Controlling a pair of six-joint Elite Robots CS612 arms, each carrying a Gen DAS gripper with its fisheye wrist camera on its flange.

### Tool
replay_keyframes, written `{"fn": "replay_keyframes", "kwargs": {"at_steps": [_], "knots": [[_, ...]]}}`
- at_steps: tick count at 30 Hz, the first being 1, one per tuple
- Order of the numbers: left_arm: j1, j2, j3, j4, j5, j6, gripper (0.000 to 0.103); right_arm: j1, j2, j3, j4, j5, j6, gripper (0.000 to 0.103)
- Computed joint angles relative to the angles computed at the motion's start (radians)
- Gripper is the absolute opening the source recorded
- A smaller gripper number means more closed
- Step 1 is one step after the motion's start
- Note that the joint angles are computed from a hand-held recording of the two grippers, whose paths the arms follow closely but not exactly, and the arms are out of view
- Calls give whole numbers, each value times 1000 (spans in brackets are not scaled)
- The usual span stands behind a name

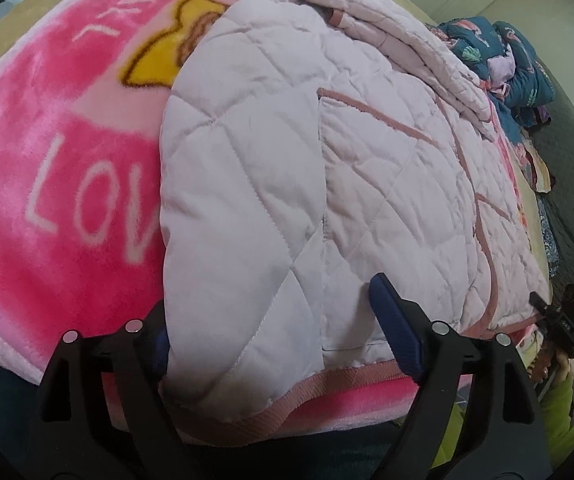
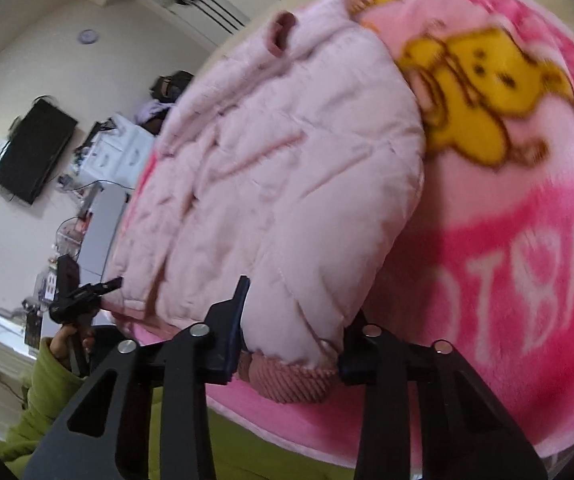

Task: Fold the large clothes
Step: 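Close both tools on the corduroy hem edge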

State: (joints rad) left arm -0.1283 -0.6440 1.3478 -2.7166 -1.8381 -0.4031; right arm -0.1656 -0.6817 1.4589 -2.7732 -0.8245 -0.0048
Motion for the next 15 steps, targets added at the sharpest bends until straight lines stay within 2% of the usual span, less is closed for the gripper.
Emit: {"fn": "replay_keyframes", "kwargs": {"at_steps": [4,9,10,12,15], "knots": [[2,5,-11,23,-18,16,76,-4,1,-9,-101,51,24,28],[-6,-11,21,-53,23,30,35,-1,3,-29,-175,72,42,27],[-5,-12,24,-69,23,29,31,0,5,-35,-181,75,48,27],[-6,-16,35,-104,28,24,18,-1,6,-40,-188,79,49,27],[-8,-25,50,-157,40,22,16,0,7,-42,-195,77,43,27]]}}
